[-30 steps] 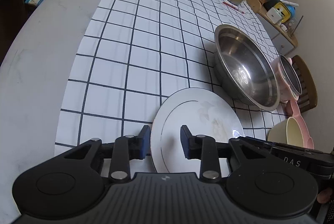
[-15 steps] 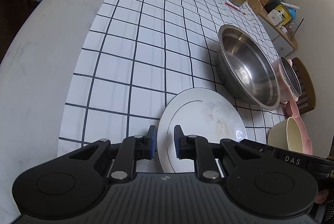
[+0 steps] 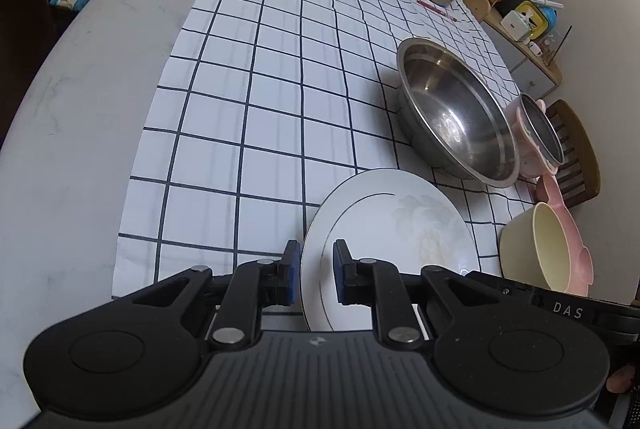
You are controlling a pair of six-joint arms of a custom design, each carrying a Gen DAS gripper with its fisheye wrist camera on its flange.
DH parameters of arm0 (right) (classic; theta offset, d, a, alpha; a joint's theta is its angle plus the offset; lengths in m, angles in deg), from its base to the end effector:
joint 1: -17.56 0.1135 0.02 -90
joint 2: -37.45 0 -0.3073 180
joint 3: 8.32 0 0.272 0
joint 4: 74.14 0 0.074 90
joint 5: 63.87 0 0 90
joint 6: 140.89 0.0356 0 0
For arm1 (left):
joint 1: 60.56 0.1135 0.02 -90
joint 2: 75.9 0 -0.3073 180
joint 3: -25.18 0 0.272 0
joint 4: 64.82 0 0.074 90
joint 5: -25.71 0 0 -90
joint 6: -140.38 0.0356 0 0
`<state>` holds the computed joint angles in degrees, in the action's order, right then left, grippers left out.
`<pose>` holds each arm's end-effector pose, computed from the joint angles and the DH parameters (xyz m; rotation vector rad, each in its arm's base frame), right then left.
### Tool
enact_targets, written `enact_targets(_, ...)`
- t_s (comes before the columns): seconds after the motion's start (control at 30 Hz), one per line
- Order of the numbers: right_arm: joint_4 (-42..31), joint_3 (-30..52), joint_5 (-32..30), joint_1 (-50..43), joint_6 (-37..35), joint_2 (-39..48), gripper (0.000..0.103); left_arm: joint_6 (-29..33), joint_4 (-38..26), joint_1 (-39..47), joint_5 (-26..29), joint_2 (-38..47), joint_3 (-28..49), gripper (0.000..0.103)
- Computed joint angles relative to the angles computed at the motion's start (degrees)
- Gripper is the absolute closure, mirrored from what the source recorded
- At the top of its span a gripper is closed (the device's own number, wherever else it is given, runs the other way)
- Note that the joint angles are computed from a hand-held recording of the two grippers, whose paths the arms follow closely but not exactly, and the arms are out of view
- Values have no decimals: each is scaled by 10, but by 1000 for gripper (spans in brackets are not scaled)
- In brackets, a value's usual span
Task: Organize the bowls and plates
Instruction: 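Lift the small white plate and carry it over the large plate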
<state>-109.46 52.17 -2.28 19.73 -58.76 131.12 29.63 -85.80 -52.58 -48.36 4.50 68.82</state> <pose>0.3051 0.0285 0.1733 -0.3619 2.6515 0.6505 0.2434 0.0243 0.1622 -0.5387 2.5240 -0.4415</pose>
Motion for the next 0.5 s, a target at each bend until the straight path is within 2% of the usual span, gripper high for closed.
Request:
enact_targets(0.17, -28, -13, -9, -16, -8, -35, 95, -2, -38, -13, 0, -48, -4, 87)
enact_targets(0.5, -99, -35, -29, -62, -37, -116, 95, -30, -127, -70, -37, -157, -11, 87)
